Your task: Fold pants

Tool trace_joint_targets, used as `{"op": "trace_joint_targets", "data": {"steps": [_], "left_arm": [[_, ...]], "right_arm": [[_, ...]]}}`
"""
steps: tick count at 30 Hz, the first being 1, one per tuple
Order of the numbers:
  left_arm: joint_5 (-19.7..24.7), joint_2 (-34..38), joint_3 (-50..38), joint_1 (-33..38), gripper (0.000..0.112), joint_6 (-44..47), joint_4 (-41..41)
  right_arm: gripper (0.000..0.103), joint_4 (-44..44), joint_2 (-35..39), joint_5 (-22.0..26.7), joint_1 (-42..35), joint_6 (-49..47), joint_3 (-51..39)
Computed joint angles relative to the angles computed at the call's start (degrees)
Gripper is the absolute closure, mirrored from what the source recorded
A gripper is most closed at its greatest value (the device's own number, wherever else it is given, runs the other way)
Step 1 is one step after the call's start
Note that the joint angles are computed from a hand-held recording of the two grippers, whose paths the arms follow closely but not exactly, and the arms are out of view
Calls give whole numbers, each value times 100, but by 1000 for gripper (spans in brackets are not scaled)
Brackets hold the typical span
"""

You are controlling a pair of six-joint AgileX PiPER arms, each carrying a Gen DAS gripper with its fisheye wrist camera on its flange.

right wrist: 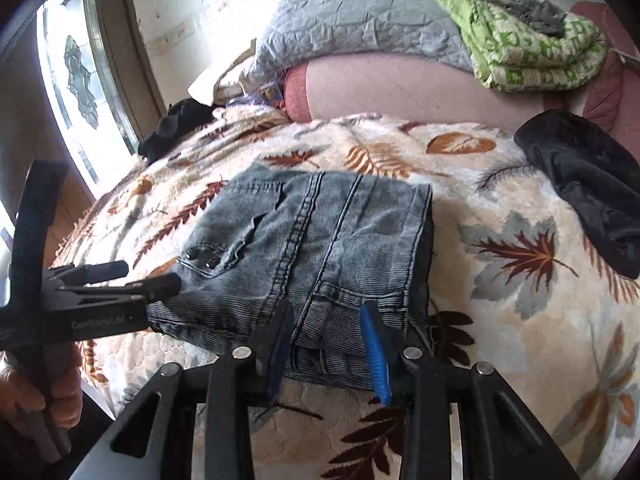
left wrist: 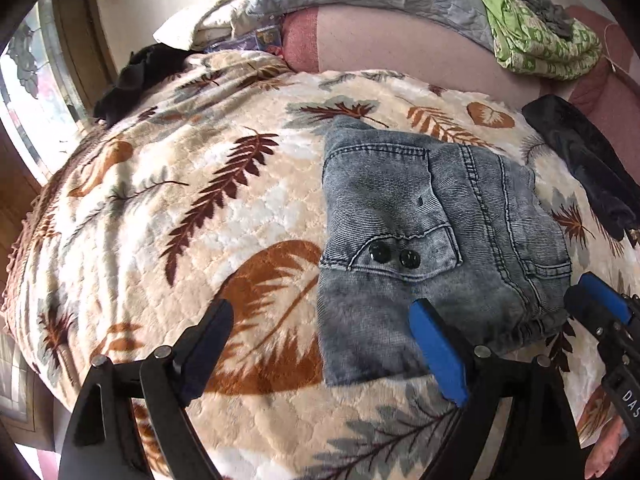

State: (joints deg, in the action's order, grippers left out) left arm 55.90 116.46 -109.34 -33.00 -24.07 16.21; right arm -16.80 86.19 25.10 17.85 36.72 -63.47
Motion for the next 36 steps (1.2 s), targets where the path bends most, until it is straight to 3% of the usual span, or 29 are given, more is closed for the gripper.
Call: {"op": "trace_joint_targets", "data": {"steps": [2,5,8,13,15,19,25,31,36], "left_arm": [[-134,-516,552,-146,22,-322,345],[2,-1078,913,-420,22,-668,910],[-6,-1618,1204,-614,22,-928,1311],[137,-2198,1324,-1009,22,-1287,1994],[304,-2298,1191,-1134,22,-1317,2122],[584,-2444,957,-1426,22,-1491,2550],[907,-2544,741,-1898,18,-1747,3334],[999,-2625,629,-2091,17,-1718,3527],[964,-2640,564,-2013,17,-1639,3341]], "right_arm": [[65,-831,-502,28,296,1012,326],[65,-1938,-1186,123,747,2496,827],[65,-2588,-1652,688,1240,3434,991],[65,-3415,-2130,1864,2205,4000,763],[64,-3589,-2282,2110,2441,4085,613],[43,-4297,-2476,2831,3156,4579,358],[42,-5037,-2469,3877,4140,4879,-57],[37,-5297,-2275,4342,4560,4792,-368],[37,-5390,-2112,4380,4649,4671,-425]]}}
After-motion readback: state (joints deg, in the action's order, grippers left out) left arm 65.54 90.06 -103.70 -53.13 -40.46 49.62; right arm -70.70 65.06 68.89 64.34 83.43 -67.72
